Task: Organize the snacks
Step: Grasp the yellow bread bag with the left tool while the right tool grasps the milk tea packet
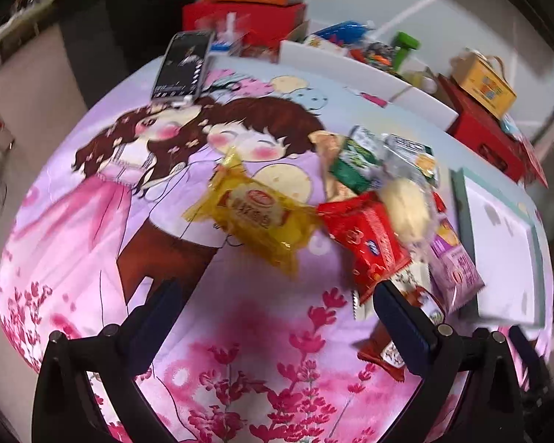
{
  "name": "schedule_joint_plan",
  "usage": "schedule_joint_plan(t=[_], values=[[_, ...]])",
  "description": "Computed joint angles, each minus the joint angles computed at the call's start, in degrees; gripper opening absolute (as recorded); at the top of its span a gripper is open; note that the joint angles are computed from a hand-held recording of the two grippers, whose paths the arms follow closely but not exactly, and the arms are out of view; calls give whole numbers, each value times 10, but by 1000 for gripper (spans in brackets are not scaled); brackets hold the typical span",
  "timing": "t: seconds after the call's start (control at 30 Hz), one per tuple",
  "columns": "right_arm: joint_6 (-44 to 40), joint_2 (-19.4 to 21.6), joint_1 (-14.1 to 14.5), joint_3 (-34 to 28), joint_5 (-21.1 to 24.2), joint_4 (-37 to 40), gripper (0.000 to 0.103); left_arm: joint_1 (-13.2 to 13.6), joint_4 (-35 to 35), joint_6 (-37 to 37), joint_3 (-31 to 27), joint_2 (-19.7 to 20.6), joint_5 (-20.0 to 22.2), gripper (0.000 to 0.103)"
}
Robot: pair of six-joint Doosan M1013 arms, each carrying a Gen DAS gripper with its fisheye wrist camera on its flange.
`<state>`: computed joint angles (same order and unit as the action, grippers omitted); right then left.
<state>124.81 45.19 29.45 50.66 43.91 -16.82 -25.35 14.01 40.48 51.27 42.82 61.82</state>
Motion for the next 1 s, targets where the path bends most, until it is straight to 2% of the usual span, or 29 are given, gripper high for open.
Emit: schedule_joint_plan(t=[0.23, 0.67, 0.87, 1.0], values=[[-65, 57, 4, -96, 78, 70, 103, 12, -28, -6, -25, 17, 20, 103], [-103, 132, 3, -226, 187, 125, 103, 37, -57, -48, -80, 59, 44, 103], [-99, 152, 3, -259, 210, 132, 102, 42, -53, -54, -111, 81, 67, 103], [-88, 144, 2, -245, 199, 128, 96, 41, -30, -53, -131, 93, 88, 103]])
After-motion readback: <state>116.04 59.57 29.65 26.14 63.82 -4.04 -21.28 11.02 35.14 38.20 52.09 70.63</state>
